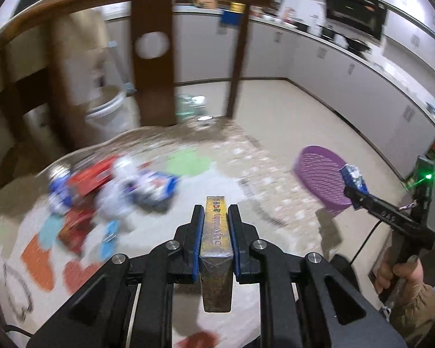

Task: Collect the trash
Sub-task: 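Open both grippers over the wastebasket to drop the items, then return both tools to the mat toward the remaining trash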

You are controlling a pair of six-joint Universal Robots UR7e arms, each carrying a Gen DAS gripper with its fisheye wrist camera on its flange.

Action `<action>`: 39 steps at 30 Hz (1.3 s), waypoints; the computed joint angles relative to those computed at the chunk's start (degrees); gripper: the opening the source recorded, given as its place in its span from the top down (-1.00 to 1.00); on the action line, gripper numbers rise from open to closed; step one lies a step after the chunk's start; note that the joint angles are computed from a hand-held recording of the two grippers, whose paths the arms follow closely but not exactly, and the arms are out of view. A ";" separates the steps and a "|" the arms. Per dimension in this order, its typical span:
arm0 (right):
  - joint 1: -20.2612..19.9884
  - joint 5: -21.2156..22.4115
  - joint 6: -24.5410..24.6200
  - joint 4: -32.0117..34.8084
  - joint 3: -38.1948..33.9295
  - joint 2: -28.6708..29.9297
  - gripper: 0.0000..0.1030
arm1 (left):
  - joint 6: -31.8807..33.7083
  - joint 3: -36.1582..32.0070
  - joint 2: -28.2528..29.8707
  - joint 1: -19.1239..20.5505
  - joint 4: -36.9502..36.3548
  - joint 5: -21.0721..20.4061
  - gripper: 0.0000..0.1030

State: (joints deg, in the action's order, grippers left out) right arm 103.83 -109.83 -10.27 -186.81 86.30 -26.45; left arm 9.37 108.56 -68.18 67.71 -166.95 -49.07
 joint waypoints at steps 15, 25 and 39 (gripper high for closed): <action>-7.60 -2.07 0.07 4.04 -6.10 -1.31 -0.09 | -1.69 -35.30 29.29 0.27 20.69 -16.57 0.69; -8.65 -1.86 -1.47 4.16 -7.87 -0.27 -0.33 | 0.14 -41.86 35.09 -0.25 21.25 -18.35 -0.03; -6.33 -2.99 0.16 1.72 -5.20 -0.61 -0.55 | -3.35 -21.25 21.14 1.33 12.58 -10.42 -0.19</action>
